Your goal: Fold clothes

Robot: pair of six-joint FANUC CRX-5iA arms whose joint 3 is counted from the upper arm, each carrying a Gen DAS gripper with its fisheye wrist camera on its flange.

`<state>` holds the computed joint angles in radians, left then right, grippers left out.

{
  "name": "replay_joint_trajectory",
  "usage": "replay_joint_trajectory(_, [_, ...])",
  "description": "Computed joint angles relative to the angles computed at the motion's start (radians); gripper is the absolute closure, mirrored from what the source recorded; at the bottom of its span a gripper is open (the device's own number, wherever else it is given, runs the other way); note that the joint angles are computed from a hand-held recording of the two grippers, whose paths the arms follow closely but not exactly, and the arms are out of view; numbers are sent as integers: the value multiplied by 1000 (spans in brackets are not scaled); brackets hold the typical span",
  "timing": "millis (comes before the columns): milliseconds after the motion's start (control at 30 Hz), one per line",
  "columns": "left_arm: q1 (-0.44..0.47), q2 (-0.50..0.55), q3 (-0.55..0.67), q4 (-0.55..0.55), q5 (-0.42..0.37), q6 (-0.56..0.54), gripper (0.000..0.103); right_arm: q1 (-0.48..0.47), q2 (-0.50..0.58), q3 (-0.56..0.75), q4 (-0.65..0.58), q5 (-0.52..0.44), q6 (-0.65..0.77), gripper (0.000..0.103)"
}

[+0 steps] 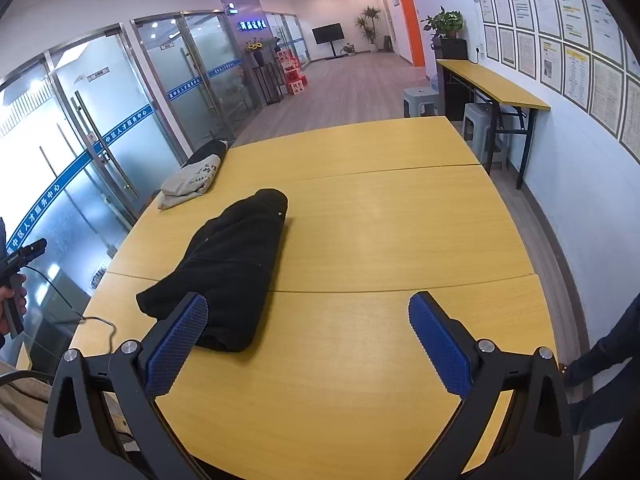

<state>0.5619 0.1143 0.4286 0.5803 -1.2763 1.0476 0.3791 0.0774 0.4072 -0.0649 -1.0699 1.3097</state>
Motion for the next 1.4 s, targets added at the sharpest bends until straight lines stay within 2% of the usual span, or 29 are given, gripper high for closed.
replay_joint_trajectory(200, [4, -3, -11, 17, -67, -3, 0, 21, -36, -63, 55, -39, 13, 1])
replay_joint_trajectory(300, [17, 27, 22, 64, -177, 1, 0, 37, -47, -94, 124, -64, -30, 1])
replay_joint_trajectory(333, [18, 25, 15, 80, -187, -5, 0, 45, -48, -101, 147, -72, -43, 1])
replay_joint_trajectory(600, [7, -25, -58, 164, -199, -7, 0, 109, -33, -75, 183, -102, 2, 1])
replay_joint_trajectory(700, [-23, -40, -88, 148, -185, 7, 0, 120, -25, -65, 147, -84, -2, 0])
replay_joint_trajectory(767, [-55, -37, -103, 133, -183, 18, 0, 114, -12, -56, 82, -69, 8, 0])
replay_joint_trajectory(867, [-118, -7, -108, 110, -175, 22, 0, 106, 53, 1, 11, -110, 7, 0])
replay_joint_trajectory(933, [-164, 40, -95, 97, -161, 28, 0, 69, 111, 66, -106, -136, 19, 0])
replay_joint_trajectory(1033, [-207, 153, -21, 35, -176, 112, 0, -2, 213, 174, -319, -183, 12, 0])
replay_joint_trajectory(1100, [-225, 235, 28, 5, -196, 161, 0, -19, 284, 233, -394, -203, -1, 0])
replay_joint_trajectory(1300, [-277, 477, 202, -102, -250, 188, 0, 5, 562, 507, -469, -324, -48, 0])
replay_joint_trajectory(1400, [-275, 579, 270, -62, -302, 207, 0, 7, 714, 690, -503, -383, -97, 0])
